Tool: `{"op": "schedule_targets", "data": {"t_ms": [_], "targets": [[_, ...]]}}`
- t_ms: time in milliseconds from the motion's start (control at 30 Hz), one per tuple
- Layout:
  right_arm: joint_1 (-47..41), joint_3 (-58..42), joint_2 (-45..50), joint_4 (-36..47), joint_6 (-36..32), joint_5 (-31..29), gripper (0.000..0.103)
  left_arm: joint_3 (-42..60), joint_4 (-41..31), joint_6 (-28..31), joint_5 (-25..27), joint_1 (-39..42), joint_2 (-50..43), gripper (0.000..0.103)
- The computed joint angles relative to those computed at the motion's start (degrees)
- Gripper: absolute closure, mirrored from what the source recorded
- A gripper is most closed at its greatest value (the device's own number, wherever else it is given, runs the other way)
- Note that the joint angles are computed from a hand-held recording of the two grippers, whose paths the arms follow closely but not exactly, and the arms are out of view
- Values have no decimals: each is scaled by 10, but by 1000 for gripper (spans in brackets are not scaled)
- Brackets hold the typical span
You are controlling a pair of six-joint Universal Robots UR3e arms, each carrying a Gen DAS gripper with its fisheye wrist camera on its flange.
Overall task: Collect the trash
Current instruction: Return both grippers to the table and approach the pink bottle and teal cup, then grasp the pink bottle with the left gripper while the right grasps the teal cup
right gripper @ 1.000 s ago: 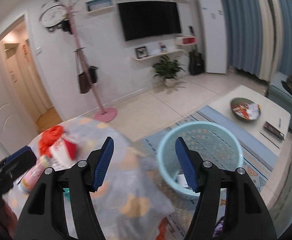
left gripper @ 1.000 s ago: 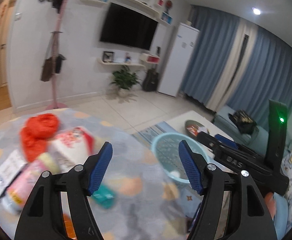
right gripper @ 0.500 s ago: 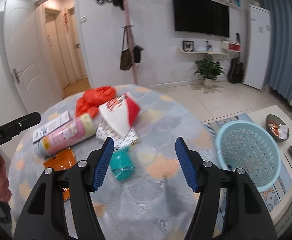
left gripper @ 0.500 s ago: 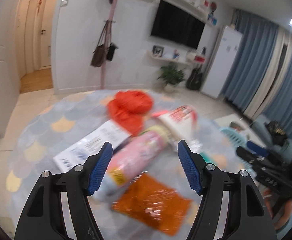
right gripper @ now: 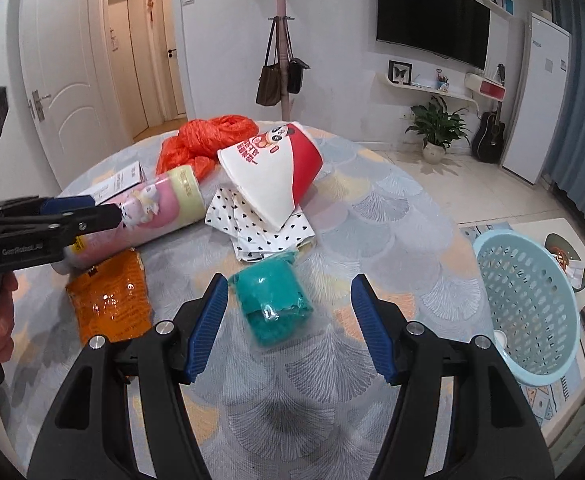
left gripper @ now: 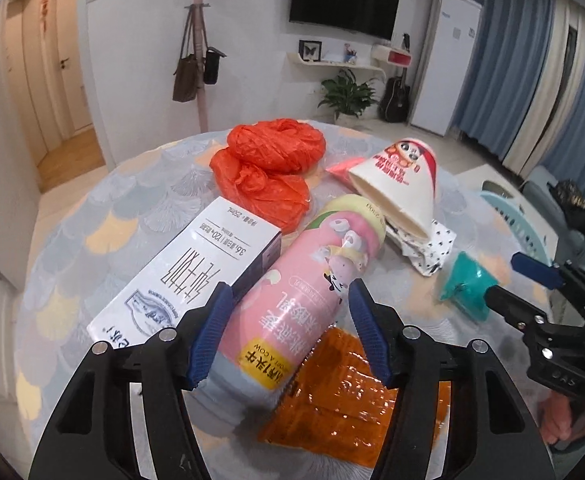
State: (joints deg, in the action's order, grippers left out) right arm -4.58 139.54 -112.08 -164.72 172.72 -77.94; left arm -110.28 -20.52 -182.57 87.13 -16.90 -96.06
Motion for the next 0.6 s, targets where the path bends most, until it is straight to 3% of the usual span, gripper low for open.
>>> {"op": "schedule_targets", "data": {"t_ms": [133, 200, 300, 433, 600], "targets": [[2, 0, 5, 4, -2, 3, 43, 28, -42, 8, -11, -4, -3, 45], [-22, 6, -11, 20, -11, 31, 43, 31, -71, 15, -58, 8, 11, 45], [-65, 12, -35, 54, -26, 84, 43, 51, -99, 24, -84, 8, 5, 43], [-96, 16, -52, 83, -37, 118, 43, 106, -122, 31, -24, -28, -50, 42], [-104, 20, -61, 89, -47, 135, 43, 136, -127, 32, -7, -43, -90, 37]]}}
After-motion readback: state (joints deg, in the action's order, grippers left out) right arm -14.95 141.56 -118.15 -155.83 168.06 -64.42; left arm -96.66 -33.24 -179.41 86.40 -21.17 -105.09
